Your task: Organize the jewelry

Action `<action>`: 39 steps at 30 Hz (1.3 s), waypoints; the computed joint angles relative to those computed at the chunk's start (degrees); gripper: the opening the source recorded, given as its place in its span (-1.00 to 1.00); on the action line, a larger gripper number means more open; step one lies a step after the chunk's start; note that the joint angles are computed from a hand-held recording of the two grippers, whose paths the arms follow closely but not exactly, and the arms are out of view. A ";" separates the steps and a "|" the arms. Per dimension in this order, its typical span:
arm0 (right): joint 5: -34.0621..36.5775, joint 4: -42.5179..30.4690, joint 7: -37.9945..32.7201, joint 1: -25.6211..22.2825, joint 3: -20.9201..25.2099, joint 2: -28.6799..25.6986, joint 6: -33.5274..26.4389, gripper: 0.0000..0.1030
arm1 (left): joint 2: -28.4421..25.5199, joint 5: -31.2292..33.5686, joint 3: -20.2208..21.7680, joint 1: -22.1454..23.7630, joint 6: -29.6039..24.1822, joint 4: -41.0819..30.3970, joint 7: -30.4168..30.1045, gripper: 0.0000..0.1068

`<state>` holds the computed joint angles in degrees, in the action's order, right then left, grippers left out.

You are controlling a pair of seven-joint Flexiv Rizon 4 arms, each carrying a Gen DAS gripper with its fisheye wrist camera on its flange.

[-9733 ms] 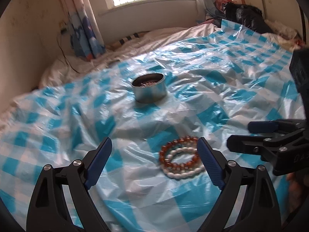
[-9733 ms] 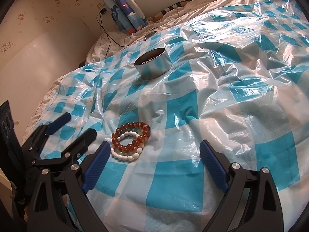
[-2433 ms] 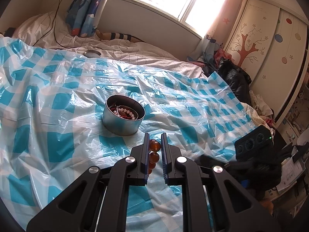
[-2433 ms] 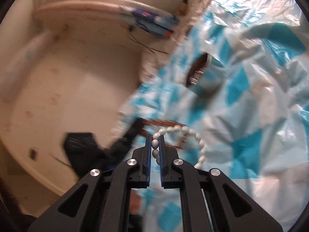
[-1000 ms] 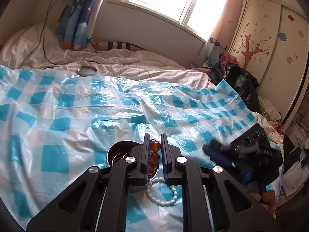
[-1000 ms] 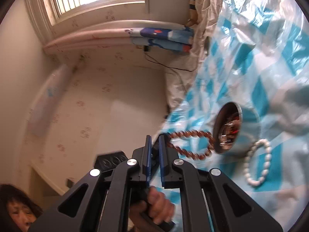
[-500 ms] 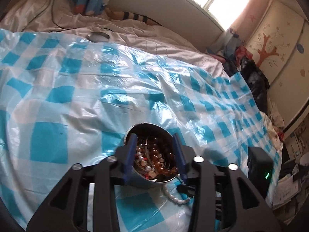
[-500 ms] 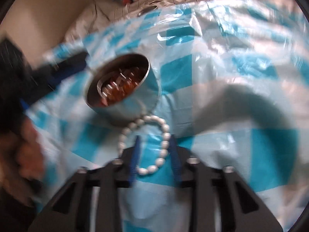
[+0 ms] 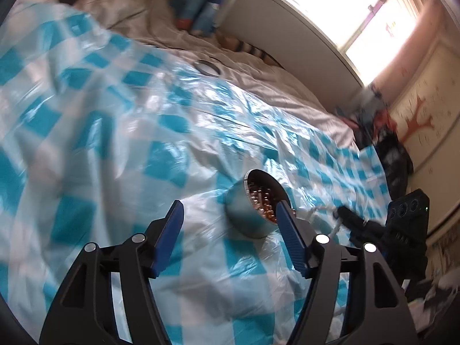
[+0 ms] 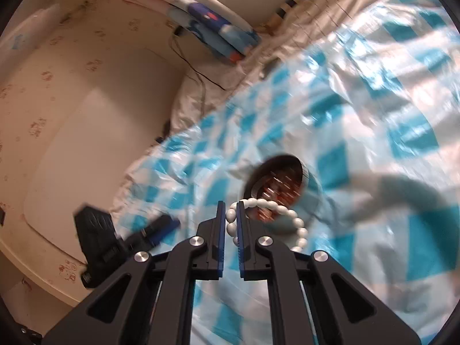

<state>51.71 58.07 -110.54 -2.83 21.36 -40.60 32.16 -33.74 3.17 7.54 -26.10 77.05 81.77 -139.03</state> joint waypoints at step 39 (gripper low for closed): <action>-26.78 23.75 6.04 10.69 -4.46 10.85 28.55 0.46 | -3.01 30.59 2.39 -7.79 -31.72 -21.21 -4.46 0.78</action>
